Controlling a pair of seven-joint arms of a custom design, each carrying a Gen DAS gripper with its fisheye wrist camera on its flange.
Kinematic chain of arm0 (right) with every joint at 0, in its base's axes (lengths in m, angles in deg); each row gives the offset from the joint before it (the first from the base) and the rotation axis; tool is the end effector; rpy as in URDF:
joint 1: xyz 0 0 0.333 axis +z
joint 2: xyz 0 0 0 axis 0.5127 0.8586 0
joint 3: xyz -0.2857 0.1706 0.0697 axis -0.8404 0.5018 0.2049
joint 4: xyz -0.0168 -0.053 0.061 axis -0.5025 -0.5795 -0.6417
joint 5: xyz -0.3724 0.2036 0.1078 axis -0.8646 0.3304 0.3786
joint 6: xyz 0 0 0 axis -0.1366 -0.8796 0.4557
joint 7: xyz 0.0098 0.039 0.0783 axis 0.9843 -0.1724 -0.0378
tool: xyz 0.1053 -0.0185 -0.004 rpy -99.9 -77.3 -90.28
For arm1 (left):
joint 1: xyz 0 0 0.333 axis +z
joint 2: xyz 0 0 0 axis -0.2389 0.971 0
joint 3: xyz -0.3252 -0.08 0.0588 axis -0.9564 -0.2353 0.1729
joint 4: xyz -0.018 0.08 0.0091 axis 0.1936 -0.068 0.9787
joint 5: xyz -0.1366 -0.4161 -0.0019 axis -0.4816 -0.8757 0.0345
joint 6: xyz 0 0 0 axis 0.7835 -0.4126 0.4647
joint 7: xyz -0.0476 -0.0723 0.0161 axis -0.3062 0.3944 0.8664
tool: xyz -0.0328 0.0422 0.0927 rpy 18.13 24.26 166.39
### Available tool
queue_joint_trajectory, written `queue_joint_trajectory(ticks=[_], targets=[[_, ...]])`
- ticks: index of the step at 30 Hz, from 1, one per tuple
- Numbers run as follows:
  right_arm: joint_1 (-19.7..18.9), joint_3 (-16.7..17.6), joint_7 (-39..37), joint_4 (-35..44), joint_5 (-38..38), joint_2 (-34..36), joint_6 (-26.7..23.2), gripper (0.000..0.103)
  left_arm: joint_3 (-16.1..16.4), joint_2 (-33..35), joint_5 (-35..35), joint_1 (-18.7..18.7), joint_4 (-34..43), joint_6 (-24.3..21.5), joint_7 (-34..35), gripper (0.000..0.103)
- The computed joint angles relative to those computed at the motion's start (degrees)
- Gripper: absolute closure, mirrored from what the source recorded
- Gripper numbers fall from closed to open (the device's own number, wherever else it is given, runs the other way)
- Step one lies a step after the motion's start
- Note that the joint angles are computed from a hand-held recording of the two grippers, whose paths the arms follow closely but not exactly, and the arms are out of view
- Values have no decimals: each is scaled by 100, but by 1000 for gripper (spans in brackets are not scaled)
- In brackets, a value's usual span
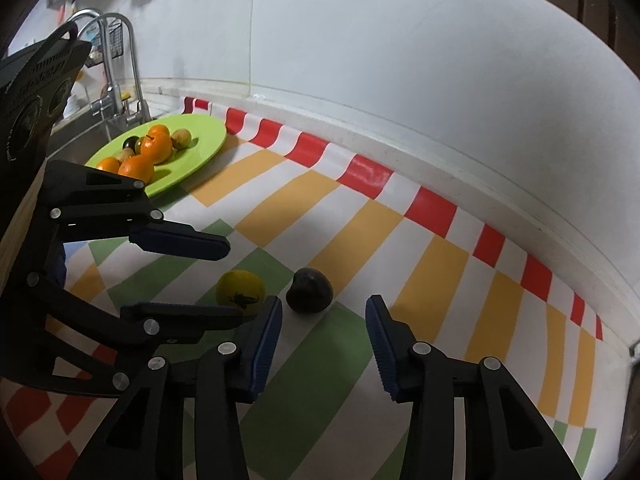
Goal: Organize fruits
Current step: 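Grasp a yellow fruit with the left gripper while the right grasps a dark plum, then carry the yellow fruit over the plate while the right carries the dark plum there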
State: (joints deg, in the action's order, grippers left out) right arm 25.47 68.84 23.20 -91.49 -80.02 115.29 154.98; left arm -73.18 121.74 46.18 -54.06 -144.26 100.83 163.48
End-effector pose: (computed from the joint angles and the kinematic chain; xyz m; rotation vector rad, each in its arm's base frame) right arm 0.6931 0.2475 0.2729 -2.2988 0.9416 -0.4796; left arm 0.6616 -0.4014 0.2553 -1.3430 2.2080 -0.8664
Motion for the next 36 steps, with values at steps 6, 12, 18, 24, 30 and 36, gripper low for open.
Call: queue_joint_trajectory(ticks=[6, 12, 18, 24, 30, 36], targets=[[-70, 136, -216, 257, 81, 218, -252, 61, -282, 33, 25, 272, 59, -78, 83, 76], [-4, 154, -430, 424, 339, 335, -424, 69, 145, -77, -197, -82, -213, 80, -303, 77], [-36, 231, -501, 398, 689, 322, -434, 73, 638, -152, -433, -510, -430, 140, -827, 76], [-279, 511, -216, 22, 883, 118, -24, 73, 786, -415, -618, -688, -792, 374, -966, 76], [-479, 738, 341, -416, 695, -181, 422, 73, 1158, -692, -1026, -1117, -1207, 635, -839, 77], [-719, 1020, 863, -830, 429, -495, 837, 73, 1880, -935, -1663, -1934, -1658, 935, -518, 76]])
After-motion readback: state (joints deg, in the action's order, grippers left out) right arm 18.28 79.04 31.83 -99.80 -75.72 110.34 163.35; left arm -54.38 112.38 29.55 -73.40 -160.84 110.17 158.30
